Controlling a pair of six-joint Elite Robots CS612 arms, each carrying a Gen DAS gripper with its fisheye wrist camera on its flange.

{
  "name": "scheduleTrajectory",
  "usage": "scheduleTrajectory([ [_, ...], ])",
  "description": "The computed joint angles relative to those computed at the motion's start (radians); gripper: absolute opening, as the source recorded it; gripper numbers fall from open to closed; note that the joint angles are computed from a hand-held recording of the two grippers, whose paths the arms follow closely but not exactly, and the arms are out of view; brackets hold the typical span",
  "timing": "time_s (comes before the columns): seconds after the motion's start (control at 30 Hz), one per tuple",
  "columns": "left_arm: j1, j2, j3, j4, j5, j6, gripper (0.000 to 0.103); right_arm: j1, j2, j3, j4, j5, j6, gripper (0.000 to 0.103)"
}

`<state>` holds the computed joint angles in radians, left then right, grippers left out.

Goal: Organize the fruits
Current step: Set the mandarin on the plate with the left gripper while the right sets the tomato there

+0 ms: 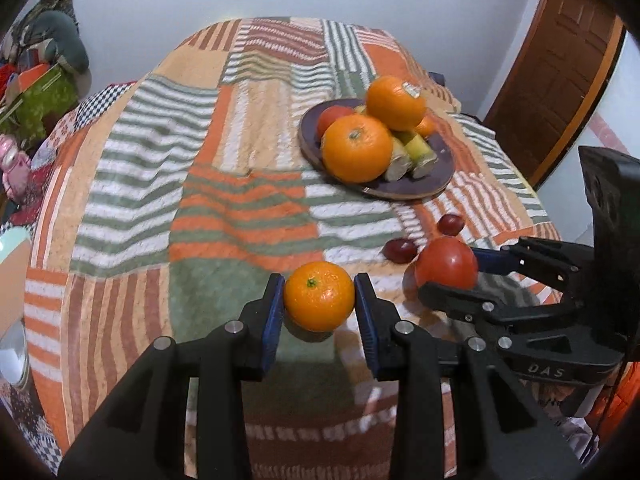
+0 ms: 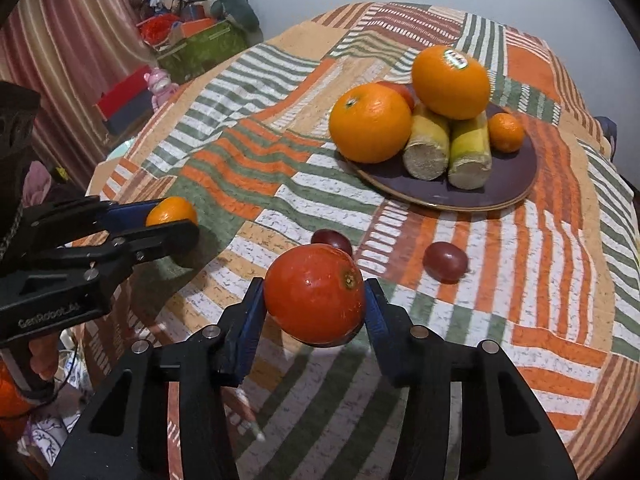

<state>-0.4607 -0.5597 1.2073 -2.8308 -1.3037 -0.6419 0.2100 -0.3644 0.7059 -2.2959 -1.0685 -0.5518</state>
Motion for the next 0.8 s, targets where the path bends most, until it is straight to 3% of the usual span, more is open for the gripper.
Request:
scheduleTrajectory([
  [0.43,0.007,0.082,-0.208,0.017,-0.030,0.138,0.035,-0.043,0.032,-0.097,-0.135,-0.022,0.146,0.045],
  [0.8,0.013,0.200,-0.456,0.130,-0.057,0.205,0.035,-0.053,0.156,-0.346,-0.098,-0.025,0.203,0.045],
])
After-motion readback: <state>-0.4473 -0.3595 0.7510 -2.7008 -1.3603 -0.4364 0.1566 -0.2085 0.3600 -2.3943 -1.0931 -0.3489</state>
